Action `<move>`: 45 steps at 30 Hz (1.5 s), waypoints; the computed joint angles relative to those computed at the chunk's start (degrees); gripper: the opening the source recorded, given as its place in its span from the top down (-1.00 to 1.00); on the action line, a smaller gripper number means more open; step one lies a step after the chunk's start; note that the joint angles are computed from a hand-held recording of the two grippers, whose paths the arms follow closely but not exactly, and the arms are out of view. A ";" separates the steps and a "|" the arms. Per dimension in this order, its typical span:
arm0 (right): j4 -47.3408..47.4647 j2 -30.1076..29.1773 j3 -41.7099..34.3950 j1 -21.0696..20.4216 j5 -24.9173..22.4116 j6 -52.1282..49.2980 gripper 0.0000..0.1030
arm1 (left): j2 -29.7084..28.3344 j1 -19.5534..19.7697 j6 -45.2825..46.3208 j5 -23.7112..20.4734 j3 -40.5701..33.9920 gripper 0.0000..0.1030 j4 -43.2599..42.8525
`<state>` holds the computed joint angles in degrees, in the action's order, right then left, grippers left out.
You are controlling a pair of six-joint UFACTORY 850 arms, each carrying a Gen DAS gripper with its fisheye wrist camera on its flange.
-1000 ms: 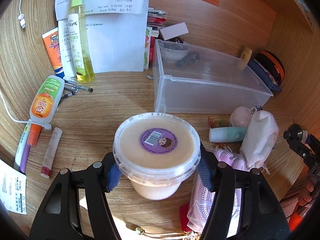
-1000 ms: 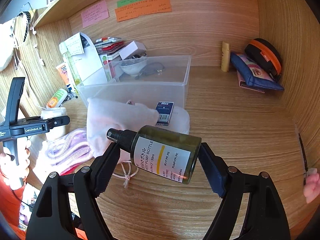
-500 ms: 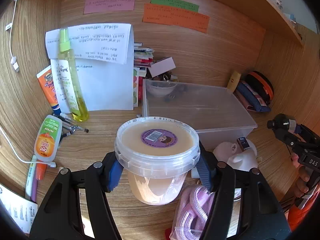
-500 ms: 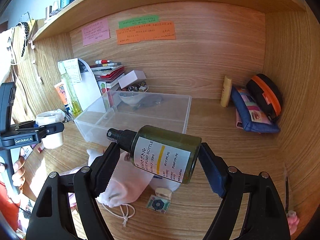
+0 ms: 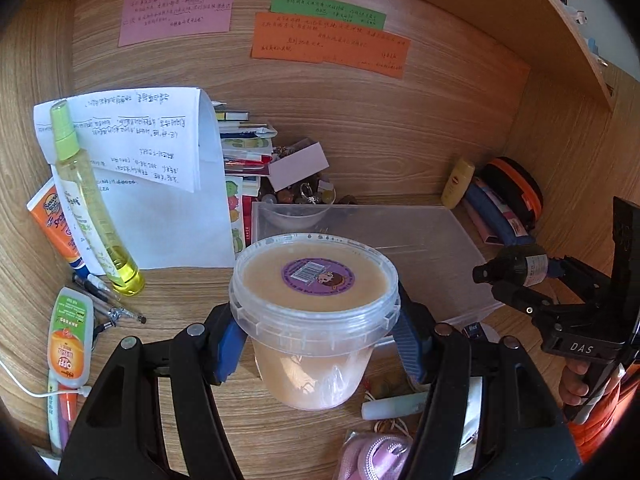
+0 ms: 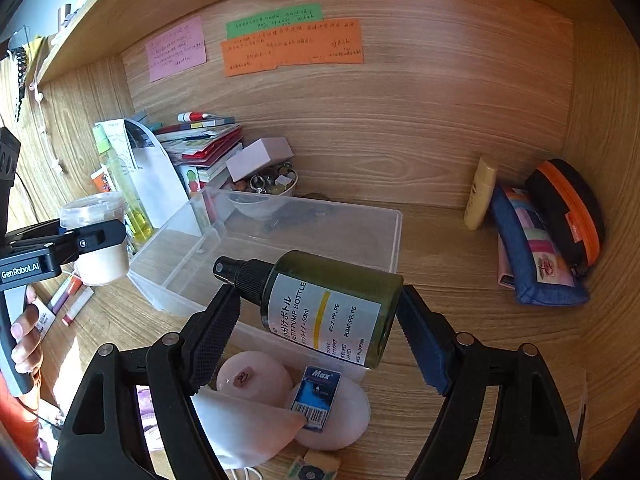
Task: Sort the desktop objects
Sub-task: 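Carry the tub and bottle into the clear box and release both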
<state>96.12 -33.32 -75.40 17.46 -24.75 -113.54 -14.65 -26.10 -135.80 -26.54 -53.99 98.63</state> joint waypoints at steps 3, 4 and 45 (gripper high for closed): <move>-5.22 -1.81 -2.53 0.63 0.95 4.91 -0.51 | -2.00 0.79 1.57 1.05 -1.80 -0.23 -0.53; -7.13 -2.37 -3.34 0.81 1.14 6.62 -0.51 | -2.62 1.12 1.83 1.64 -2.32 -0.23 -0.65; -43.80 -13.83 -18.55 5.65 3.43 40.82 -0.52 | -14.25 2.68 21.67 -0.13 -12.32 -0.24 -12.53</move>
